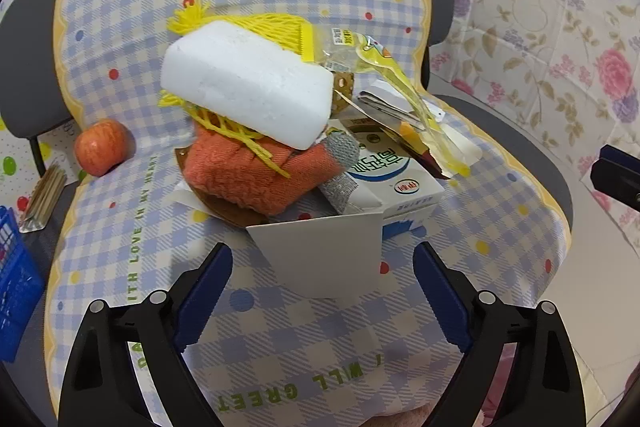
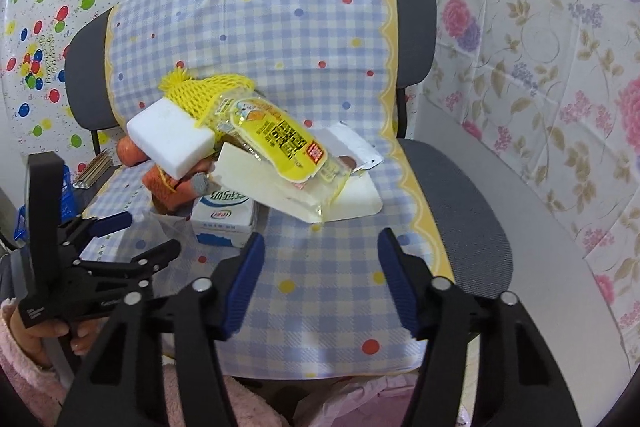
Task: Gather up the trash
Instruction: 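Move both tools toward the trash pile on the chair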
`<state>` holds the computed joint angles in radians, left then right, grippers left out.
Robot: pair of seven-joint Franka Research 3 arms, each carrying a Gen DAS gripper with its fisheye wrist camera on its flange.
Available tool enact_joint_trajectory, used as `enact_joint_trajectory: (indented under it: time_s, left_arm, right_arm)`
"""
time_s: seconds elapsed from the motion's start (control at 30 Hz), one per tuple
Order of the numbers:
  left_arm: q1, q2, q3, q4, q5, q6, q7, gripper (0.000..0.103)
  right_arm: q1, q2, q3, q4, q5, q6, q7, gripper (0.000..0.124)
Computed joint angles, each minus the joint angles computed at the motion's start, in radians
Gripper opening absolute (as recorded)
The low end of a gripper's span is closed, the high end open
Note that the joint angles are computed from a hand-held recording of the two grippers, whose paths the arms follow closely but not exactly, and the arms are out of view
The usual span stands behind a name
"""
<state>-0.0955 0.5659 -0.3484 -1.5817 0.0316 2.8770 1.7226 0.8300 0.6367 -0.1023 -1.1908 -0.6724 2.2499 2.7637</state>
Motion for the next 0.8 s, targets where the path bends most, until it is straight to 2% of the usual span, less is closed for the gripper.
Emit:
enact_joint_trajectory:
  time_s: [0.03, 0.07, 0.13, 0.2, 0.27, 0.4, 0.5, 0.6, 0.77, 0.8]
  left_arm:
    - [0.014, 0.004, -0.018, 0.003, -0.009, -0.008, 0.019, 0.07]
    - [0.02, 0.006, -0.025, 0.007, -0.015, -0.02, 0.028, 0.065]
    - [0.022, 0.007, -0.028, 0.006, -0.021, -0.02, 0.041, 0.062]
    - [0.026, 0.005, -0.032, 0.006, -0.028, -0.033, 0.057, 0.037]
    - [0.064, -0.012, -0.072, -0.018, -0.068, -0.031, 0.099, 0.027]
    - [0.124, -0.079, -0.119, -0.106, -0.142, 0.023, 0.162, 0.006]
    - [0.18, -0.129, -0.159, -0.166, -0.213, 0.064, 0.208, 0.001]
    - [0.232, -0.161, -0.198, -0.203, -0.281, 0.096, 0.261, 0.0]
    - [0.211, -0.171, -0.155, -0.208, -0.304, 0.055, 0.261, 0.003]
    - [0.221, -0.179, -0.165, -0.219, -0.326, 0.05, 0.276, 0.012]
  right_arm:
    - [0.001, 0.001, 0.002, 0.001, 0.0, 0.002, -0.006, 0.054]
    - [0.003, 0.002, 0.002, -0.001, -0.003, 0.007, -0.008, 0.054]
    - [0.004, 0.005, 0.004, 0.004, -0.001, 0.009, -0.016, 0.054]
    - [0.009, 0.007, 0.001, 0.009, -0.006, 0.009, -0.02, 0.054]
    - [0.013, 0.007, -0.001, 0.008, -0.013, 0.016, -0.024, 0.054]
    - [0.017, 0.005, -0.004, 0.007, -0.019, 0.033, -0.021, 0.054]
    - [0.017, 0.024, -0.003, 0.034, -0.017, 0.053, -0.03, 0.054]
    - [0.028, 0.086, -0.008, 0.132, -0.009, 0.026, -0.085, 0.054]
    - [0.039, 0.173, -0.033, 0.259, 0.039, -0.005, -0.132, 0.057]
    - [0.042, 0.18, -0.038, 0.27, 0.045, -0.008, -0.135, 0.058]
